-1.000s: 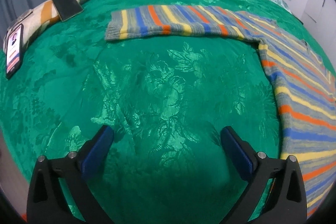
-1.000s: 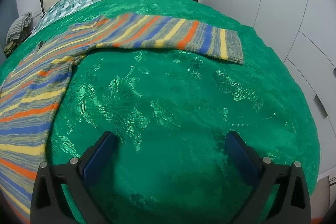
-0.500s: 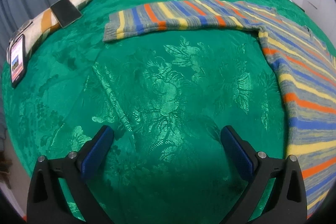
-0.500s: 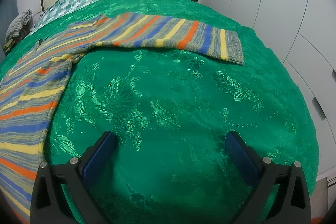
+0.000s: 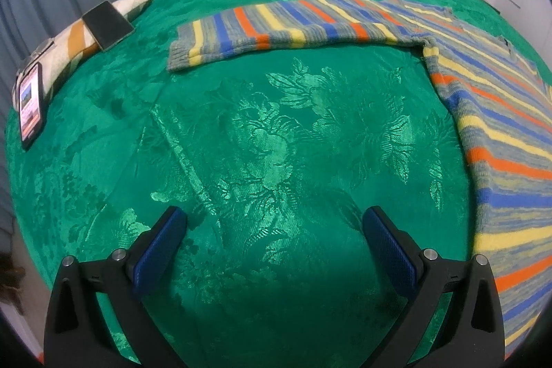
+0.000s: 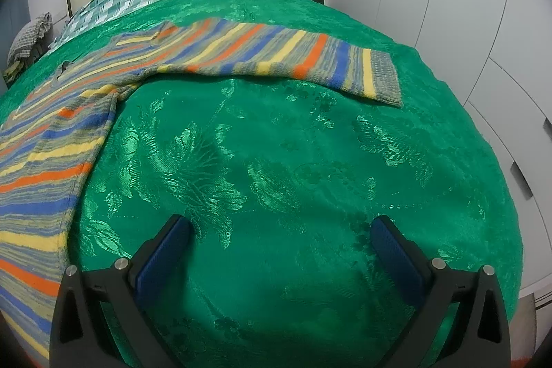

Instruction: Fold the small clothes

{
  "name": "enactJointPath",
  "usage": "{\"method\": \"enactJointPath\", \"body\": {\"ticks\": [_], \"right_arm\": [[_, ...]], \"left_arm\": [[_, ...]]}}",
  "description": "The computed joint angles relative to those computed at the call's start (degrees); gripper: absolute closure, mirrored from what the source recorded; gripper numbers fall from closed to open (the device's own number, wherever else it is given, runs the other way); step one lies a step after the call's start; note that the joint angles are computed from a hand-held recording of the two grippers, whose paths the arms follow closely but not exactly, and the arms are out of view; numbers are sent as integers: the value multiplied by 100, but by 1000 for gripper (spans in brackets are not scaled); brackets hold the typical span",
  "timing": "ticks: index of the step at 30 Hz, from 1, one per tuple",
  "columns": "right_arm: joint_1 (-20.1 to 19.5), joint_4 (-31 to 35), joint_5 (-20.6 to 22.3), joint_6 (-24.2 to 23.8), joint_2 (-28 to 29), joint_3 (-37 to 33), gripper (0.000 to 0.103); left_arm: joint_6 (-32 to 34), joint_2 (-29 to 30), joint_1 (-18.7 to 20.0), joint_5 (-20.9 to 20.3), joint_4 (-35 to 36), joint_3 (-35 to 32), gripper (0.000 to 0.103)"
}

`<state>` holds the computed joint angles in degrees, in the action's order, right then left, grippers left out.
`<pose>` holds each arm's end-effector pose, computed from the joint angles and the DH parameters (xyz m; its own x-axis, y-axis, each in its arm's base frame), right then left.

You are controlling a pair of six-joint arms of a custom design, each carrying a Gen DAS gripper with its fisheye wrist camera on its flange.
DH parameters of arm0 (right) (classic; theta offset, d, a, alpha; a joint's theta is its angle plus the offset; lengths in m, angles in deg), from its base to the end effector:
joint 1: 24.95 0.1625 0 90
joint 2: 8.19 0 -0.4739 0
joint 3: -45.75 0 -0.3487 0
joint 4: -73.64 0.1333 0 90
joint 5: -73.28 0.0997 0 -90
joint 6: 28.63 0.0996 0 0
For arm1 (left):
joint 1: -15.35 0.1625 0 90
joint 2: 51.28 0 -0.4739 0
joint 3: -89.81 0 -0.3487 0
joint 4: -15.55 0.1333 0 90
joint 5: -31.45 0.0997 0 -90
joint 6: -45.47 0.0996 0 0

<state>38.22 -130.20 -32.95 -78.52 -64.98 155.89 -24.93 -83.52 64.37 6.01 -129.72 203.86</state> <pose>-0.1767 -0.5830 0.3189 -0.6513 0.0829 0.7543 -0.4281 0.7806 -0.4554 -0.1729 -0.5394 -0.0127 -0.5727 -0.4396 -0.6919 0.1406 0.7789 -0.6112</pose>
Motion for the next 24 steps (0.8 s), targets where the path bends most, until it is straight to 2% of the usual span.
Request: {"method": "enactJointPath", "body": {"ticks": [3,24], "right_arm": [[56,23,-176,-55,59,-62,0],[151,433,-495,-10,64,-228,0]], "left_arm": [[72,-10,11,-38,-110,26,0],[134,-6,48,-85,-272,30,0]]}}
